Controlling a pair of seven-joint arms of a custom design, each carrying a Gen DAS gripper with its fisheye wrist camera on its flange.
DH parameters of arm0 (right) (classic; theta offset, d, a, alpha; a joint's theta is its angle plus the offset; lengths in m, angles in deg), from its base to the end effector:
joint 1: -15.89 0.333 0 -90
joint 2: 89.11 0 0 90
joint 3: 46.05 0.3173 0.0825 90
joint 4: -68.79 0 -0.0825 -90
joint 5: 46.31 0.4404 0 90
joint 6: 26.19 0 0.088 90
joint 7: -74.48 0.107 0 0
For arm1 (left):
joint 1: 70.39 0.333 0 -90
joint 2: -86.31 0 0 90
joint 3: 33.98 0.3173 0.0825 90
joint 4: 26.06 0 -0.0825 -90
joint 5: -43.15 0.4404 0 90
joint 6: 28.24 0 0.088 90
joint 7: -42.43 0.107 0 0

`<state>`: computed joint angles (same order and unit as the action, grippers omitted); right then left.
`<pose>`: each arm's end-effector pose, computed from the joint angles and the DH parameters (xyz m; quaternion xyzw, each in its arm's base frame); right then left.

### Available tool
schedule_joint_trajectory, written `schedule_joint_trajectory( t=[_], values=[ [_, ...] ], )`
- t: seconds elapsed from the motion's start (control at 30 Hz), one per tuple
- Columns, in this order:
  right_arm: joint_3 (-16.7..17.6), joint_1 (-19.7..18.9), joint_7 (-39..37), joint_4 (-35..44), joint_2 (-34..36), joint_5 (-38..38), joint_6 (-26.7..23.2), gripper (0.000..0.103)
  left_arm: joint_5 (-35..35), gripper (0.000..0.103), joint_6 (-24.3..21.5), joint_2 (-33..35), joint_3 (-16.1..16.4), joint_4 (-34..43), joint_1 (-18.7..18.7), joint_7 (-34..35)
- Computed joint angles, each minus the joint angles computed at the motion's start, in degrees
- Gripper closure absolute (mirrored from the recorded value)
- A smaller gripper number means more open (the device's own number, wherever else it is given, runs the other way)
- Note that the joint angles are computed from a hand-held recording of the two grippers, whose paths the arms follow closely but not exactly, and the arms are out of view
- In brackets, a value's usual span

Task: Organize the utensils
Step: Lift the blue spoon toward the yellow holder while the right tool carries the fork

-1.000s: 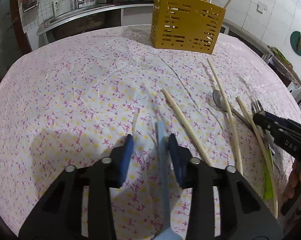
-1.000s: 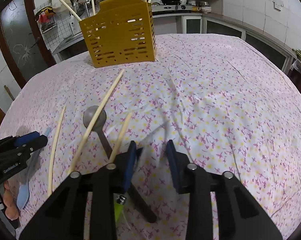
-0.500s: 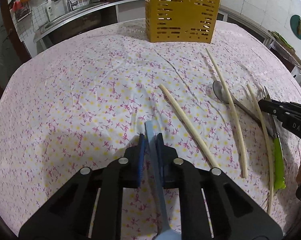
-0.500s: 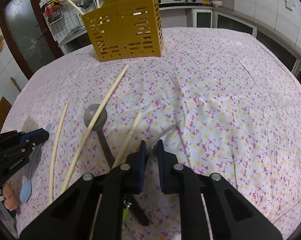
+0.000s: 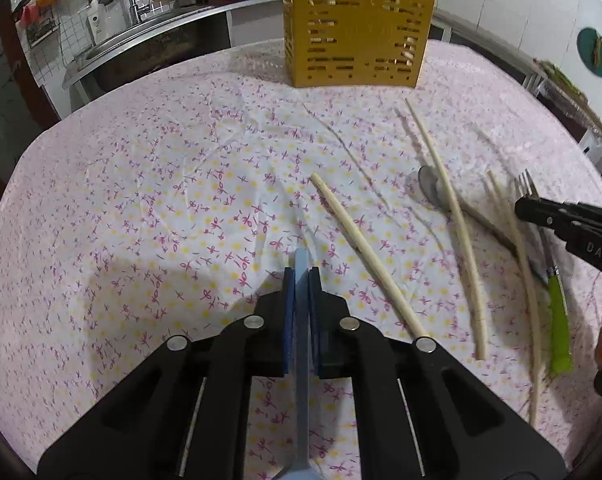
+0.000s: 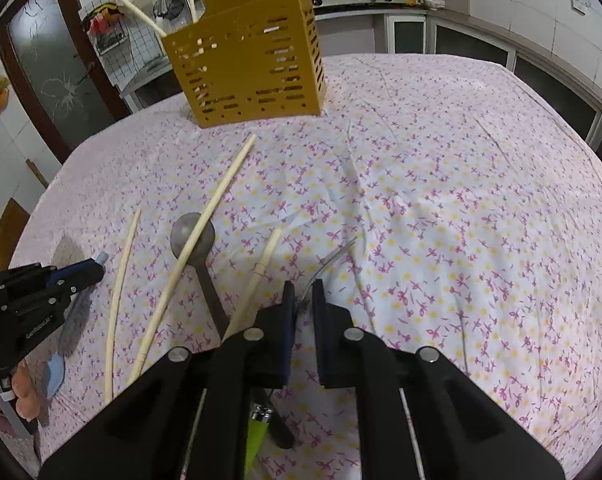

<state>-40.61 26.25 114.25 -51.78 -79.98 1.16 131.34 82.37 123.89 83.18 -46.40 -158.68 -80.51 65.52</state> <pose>0.6268 0.1453 0.3517 -0.7994 0.5031 -0.0786 0.3188 0.5251 -0.2372 0.3673 -0.7491 0.5985 -0.1817 0.2182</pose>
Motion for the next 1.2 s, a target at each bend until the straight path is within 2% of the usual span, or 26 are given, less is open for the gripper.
schedule_joint_trajectory(
  t=[0.27,0.37,0.57,0.9,1.2],
  values=[
    [0.2,-1.1,-9.3,-0.8,-2.7,11.2,-0.5,0.098,7.0,0.098,5.7,-4.7,-0.7,-3.3,2.2,-10.5],
    [-0.1,-0.8,-13.2,-1.2,-4.0,15.5,-0.6,0.098,12.4,0.098,6.7,-6.7,-2.0,-3.7,3.6,-16.1],
    [-1.2,0.0,-19.0,-1.3,-5.9,22.2,-1.5,0.099,18.9,0.098,7.1,-9.2,-3.6,-3.2,5.2,-21.2],
    [-3.1,0.8,-27.7,-0.8,-8.9,31.6,-2.2,0.101,24.8,0.098,7.0,-9.9,-3.9,-0.6,6.3,-25.1],
    [-3.6,0.6,-32.7,2.9,-7.6,38.3,-2.2,0.101,29.9,0.098,4.6,-7.5,-3.8,4.8,5.7,-26.6]
  ],
)
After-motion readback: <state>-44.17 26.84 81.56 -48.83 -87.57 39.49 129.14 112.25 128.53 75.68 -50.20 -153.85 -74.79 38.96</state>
